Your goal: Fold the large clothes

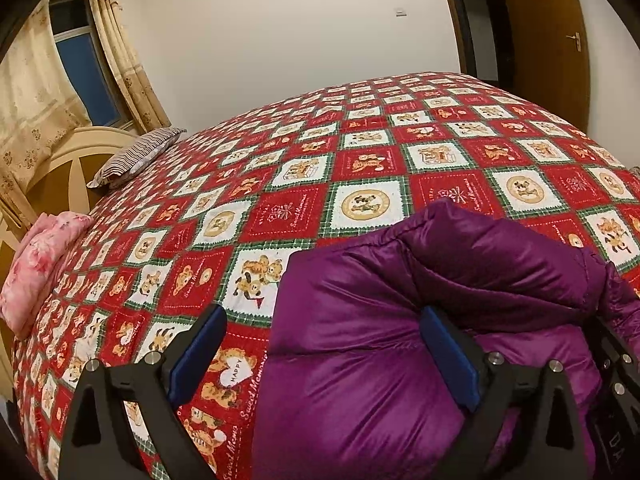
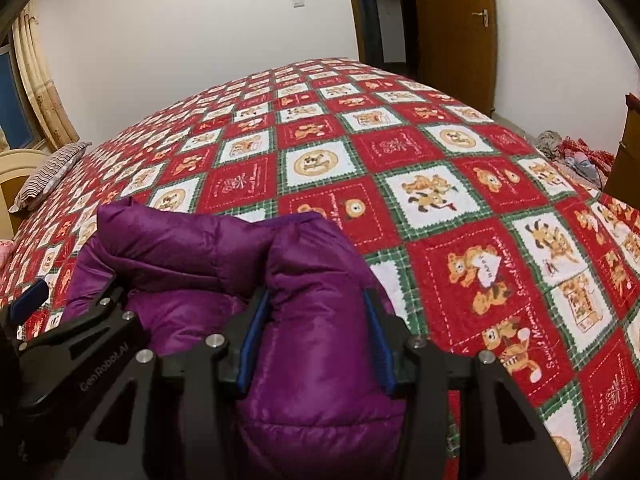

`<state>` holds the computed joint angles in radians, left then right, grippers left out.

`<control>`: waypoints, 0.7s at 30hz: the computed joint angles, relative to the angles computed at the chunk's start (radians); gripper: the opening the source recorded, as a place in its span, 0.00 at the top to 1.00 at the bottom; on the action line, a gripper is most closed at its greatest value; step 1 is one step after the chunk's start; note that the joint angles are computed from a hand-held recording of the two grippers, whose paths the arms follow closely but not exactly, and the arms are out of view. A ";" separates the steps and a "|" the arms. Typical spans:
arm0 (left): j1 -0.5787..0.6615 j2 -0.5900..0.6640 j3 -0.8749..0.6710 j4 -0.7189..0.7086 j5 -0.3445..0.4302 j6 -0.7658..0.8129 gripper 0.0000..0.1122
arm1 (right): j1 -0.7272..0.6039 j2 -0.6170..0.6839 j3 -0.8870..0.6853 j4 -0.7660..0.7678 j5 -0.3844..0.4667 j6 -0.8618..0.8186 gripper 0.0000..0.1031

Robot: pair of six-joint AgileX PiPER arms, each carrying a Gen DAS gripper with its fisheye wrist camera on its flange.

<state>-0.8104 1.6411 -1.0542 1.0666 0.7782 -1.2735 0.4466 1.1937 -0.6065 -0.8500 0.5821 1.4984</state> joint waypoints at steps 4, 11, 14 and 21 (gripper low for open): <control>0.000 0.001 0.002 0.004 0.000 -0.001 0.12 | 0.005 0.006 0.002 -0.011 0.001 0.012 0.51; -0.001 0.010 0.004 0.012 -0.003 -0.014 0.12 | 0.005 0.016 0.004 -0.016 -0.002 0.018 0.50; 0.001 0.013 0.008 0.015 -0.012 -0.021 0.12 | 0.002 0.019 0.004 -0.013 -0.008 0.015 0.50; 0.006 0.014 0.009 0.010 -0.020 -0.017 0.12 | -0.001 0.027 0.002 -0.009 -0.007 0.005 0.50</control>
<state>-0.8044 1.6547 -1.0455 1.0770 0.7579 -1.2905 0.4456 1.2204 -0.6048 -0.8588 0.5754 1.5034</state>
